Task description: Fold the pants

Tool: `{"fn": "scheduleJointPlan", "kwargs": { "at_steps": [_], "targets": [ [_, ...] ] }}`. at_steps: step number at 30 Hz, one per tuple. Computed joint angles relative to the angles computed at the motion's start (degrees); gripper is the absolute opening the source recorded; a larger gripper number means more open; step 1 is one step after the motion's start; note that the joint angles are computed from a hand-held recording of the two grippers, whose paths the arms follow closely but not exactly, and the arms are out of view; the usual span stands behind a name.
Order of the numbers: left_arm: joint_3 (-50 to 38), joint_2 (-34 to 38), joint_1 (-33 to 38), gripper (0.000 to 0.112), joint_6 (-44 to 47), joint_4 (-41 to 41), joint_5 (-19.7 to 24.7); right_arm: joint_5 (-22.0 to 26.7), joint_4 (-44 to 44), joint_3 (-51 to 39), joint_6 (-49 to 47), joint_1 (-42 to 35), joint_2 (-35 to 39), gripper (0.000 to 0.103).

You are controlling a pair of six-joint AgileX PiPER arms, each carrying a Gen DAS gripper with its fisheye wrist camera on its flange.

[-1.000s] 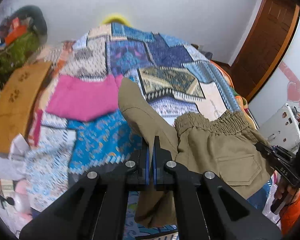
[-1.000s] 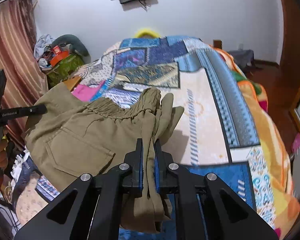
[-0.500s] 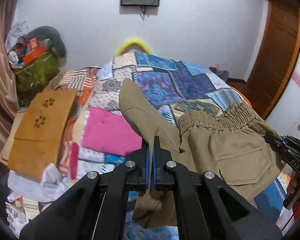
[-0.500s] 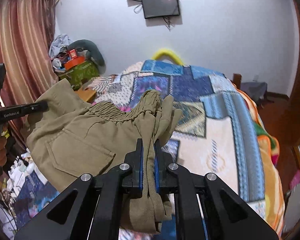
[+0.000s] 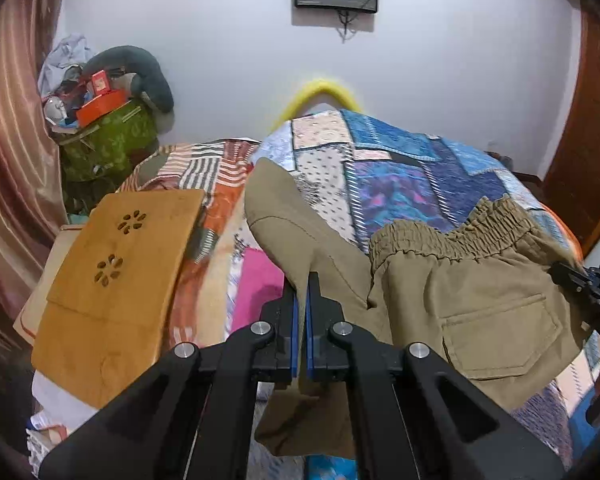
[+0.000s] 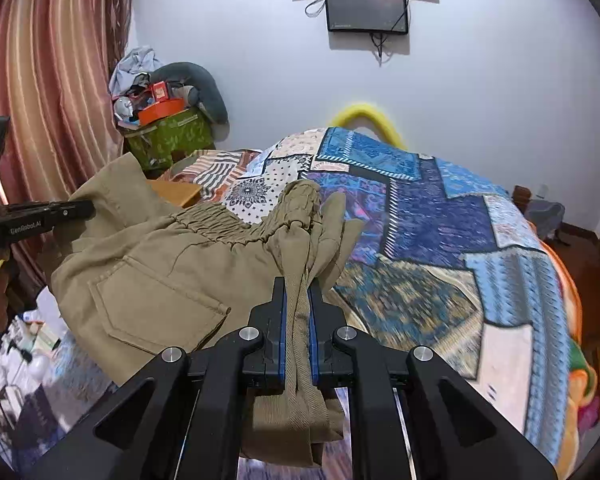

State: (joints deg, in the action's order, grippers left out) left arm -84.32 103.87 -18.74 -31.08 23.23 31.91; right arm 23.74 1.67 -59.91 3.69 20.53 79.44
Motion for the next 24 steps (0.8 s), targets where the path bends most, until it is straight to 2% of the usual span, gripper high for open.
{"fn": "scheduleJointPlan", "kwargs": {
  "at_steps": [4,6,11,15,16,18,21,23,24],
  "targets": [
    [-4.9,7.4,2.7,0.003,-2.2,3.1,-2.4,-2.3,-9.3,-5.0,7.8,2.3,7.6,0.007],
    [-9.4,12.1,3.5,0.003,-3.2,4.2,-1.1,-2.9,-12.2,-7.1,10.1,2.8,11.1,0.007],
    [-18.8,23.4,6.9,0.003,2.2,-2.2,3.4,-3.6,-20.4,-10.6,18.1,5.0,18.5,0.007],
    [-18.1,27.3,9.9,0.005,8.1,-8.8,3.9,-1.2,-13.6,-11.7,11.5,5.3,22.5,0.007],
    [-17.9,27.8,10.1,0.011,9.0,-9.6,4.4,-0.8,-13.5,-10.9,11.3,5.5,22.8,0.007],
    [-16.7,28.8,10.8,0.015,11.1,-10.3,5.2,-0.5,-15.3,-9.9,11.4,5.9,23.1,0.009],
    [-13.1,27.1,11.9,0.015,14.5,-13.7,2.8,1.1,-10.9,-8.9,6.2,5.0,22.3,0.014],
    [-12.1,25.9,11.9,0.021,13.5,-13.2,3.5,1.3,-6.7,-8.3,2.9,3.8,21.7,0.019],
    [-12.3,25.6,11.7,0.024,12.5,-12.0,4.3,2.2,-3.9,-8.2,0.6,3.1,21.4,0.025]
  ]
}}
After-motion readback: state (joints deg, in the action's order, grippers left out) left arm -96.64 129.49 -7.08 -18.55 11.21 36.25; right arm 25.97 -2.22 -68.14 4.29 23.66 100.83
